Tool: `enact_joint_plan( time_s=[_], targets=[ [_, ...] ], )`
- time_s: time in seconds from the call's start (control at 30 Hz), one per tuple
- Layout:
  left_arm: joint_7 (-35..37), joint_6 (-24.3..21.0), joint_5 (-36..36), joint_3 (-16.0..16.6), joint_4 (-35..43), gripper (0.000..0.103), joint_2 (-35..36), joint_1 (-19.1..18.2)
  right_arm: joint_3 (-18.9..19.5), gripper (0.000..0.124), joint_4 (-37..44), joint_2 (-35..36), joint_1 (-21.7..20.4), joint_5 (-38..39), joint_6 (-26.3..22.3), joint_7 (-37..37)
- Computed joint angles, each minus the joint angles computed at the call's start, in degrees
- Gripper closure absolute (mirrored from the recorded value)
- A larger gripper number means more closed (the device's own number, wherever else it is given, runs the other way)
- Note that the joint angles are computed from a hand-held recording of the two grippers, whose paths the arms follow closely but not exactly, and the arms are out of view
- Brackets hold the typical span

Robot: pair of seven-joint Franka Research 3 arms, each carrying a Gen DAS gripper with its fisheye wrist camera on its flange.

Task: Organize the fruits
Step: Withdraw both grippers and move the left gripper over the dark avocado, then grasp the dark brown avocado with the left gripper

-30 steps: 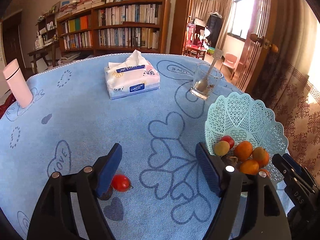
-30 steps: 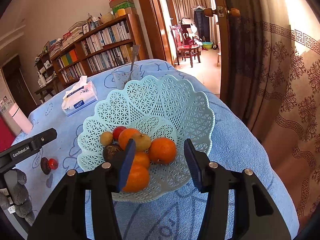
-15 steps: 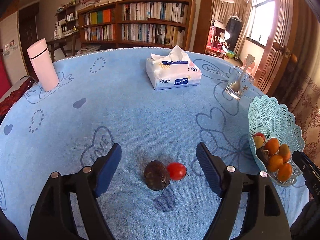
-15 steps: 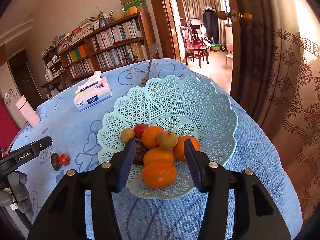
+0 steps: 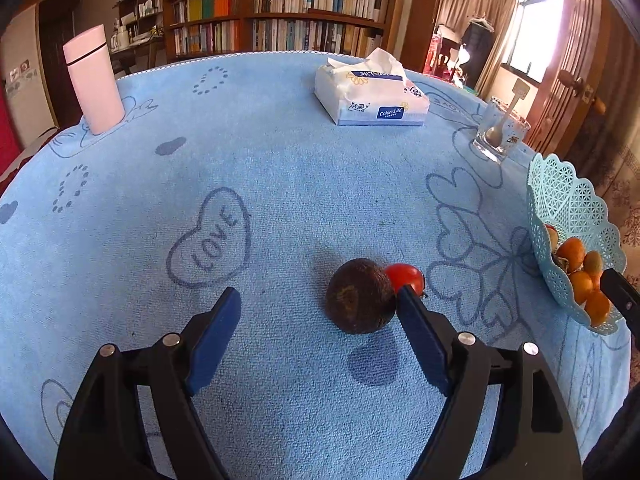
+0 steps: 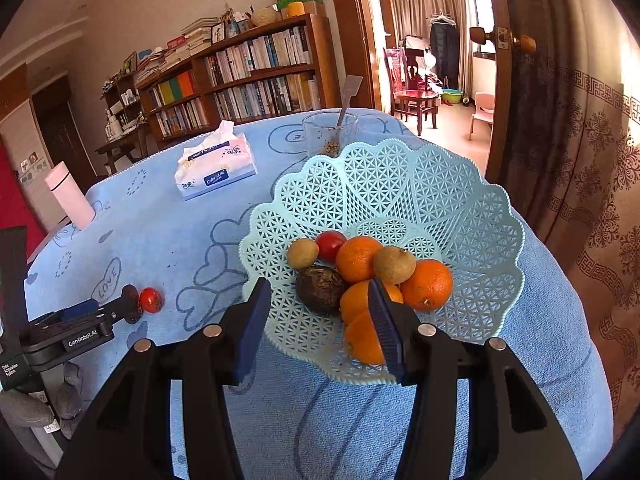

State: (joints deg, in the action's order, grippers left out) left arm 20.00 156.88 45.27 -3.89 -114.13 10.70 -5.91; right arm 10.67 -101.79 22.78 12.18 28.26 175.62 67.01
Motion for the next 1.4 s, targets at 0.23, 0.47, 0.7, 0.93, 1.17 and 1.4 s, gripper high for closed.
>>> enact_joint_plan(
  time_s=[0.23, 0.47, 0.7, 0.93, 1.17, 1.4],
  targets=[
    [-3.8, -1.6, 5.4, 0.8, -1.8, 0.017, -2.0, -0.5, 0.8, 0.072, 0.0, 0.1, 0.5, -0.2, -0.7, -1.3],
    [-11.6, -13.2, 12.9, -0.8, -2.1, 0.017, -4.3, -0.7, 1.8, 0.072, 0.1, 0.5, 0.8, 0.6, -1.2, -3.2],
    [-9.7, -7.1, 10.5, -1.7, -3.0, 0.019, -3.8, 1.0, 1.5, 0.072, 0.6, 0.7, 1.8, 0.7, -2.1, -3.8],
    [-3.2, -3.2, 4.0, -1.5, -2.0, 0.048, -1.1, 1.5, 1.9, 0.072, 2.0, 1.2, 2.1, 1.8, -5.0, -4.8],
    [-4.6, 2.8, 4.6, 0.1, -4.7, 0.064, -2.4, 1.4, 1.2, 0.072, 3.2, 1.7, 3.7, 1.3, -6.5, -5.1],
    [-11.0, 1.7, 10.9, 0.5, -5.9, 0.064, -4.1, 1.2, -0.5, 0.072, 6.8, 4.3, 6.6, -2.6, -9.6, -3.0]
  ],
)
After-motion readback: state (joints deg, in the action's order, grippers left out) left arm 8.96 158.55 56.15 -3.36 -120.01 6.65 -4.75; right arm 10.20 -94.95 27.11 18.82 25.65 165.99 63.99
